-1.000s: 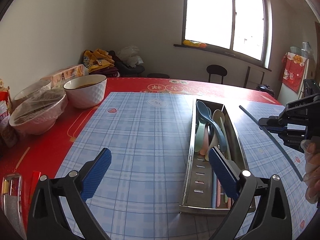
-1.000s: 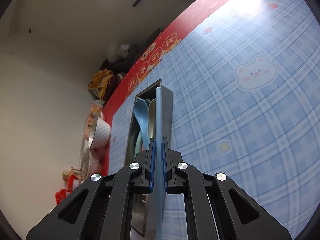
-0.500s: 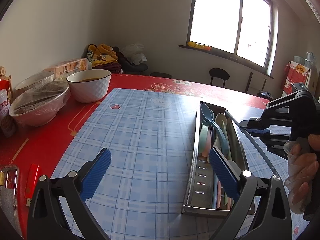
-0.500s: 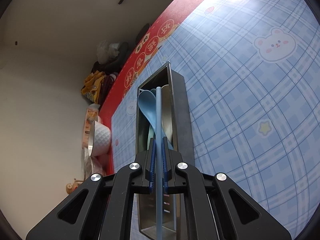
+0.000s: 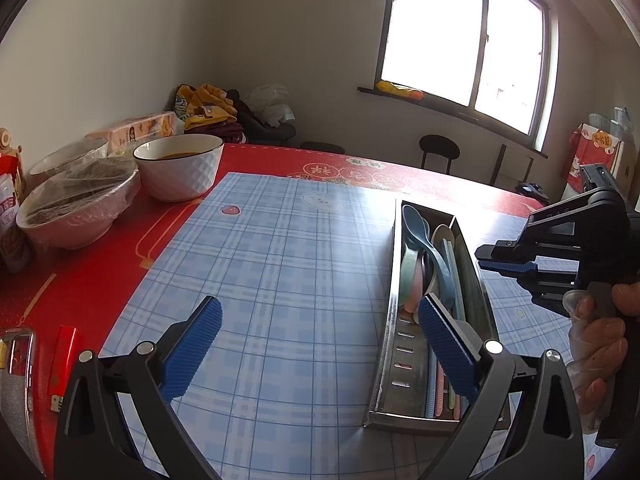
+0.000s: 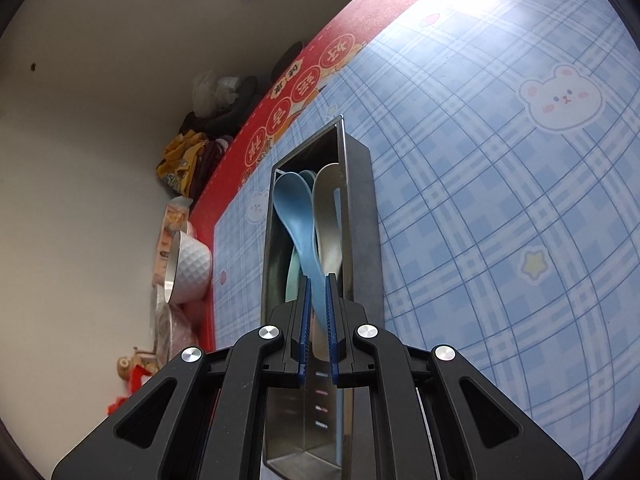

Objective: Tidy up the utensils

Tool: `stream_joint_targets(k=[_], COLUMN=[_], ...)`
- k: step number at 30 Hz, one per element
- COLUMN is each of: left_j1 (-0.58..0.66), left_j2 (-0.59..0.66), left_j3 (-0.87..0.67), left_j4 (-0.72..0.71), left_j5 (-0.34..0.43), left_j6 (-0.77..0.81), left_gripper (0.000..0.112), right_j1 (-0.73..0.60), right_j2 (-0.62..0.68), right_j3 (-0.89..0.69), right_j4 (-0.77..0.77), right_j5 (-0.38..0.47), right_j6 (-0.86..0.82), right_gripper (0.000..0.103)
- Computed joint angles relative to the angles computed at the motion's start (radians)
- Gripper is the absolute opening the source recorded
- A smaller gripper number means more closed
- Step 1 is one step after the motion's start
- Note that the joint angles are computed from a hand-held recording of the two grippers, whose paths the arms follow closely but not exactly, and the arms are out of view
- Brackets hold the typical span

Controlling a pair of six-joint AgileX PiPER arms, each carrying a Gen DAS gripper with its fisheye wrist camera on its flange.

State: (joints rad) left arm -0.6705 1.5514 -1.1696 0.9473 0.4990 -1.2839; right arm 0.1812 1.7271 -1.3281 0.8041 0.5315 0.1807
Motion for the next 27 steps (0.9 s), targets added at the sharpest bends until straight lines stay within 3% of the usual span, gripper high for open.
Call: stream_joint_targets(k=[14,21,23,25,27], left_j1=[-0.01,-0.024,-0.053,-0.079,-0.109], left_j2=[0.047,0.05,0.048,0.038,0.028], left_j3=[-0.072,-0.129,-0.165,-0.202,-0.242], left_j4=[-0.088,-0.141,-0.114,-0.098,-0.069], left_j5=[0.077,0.143,0.186,0.215,0.247], left_j6=[0.11,0.187,0.193,0.205,0.201], left_gripper=[0.096,0.096,0.096,0.096,0.097], right_j1=[0.011,-0.014,-0.035,-0.061,-0.092], right_j2=[-0.12,-0.264,-0.302,-0.348,-0.389], right_j3=[-0.002,0.066,0.083,0.11,0.128], right_j4=[-0.391,-0.561,-0.582,-0.585,-0.571], right_j5=[0.064,0.038,0.027,0.009,0.004], right_j6=[-0.034,-0.136,-0.168,-0.203,-0.256], right_gripper=[0.008,0.009,0.025,0.048,0.053])
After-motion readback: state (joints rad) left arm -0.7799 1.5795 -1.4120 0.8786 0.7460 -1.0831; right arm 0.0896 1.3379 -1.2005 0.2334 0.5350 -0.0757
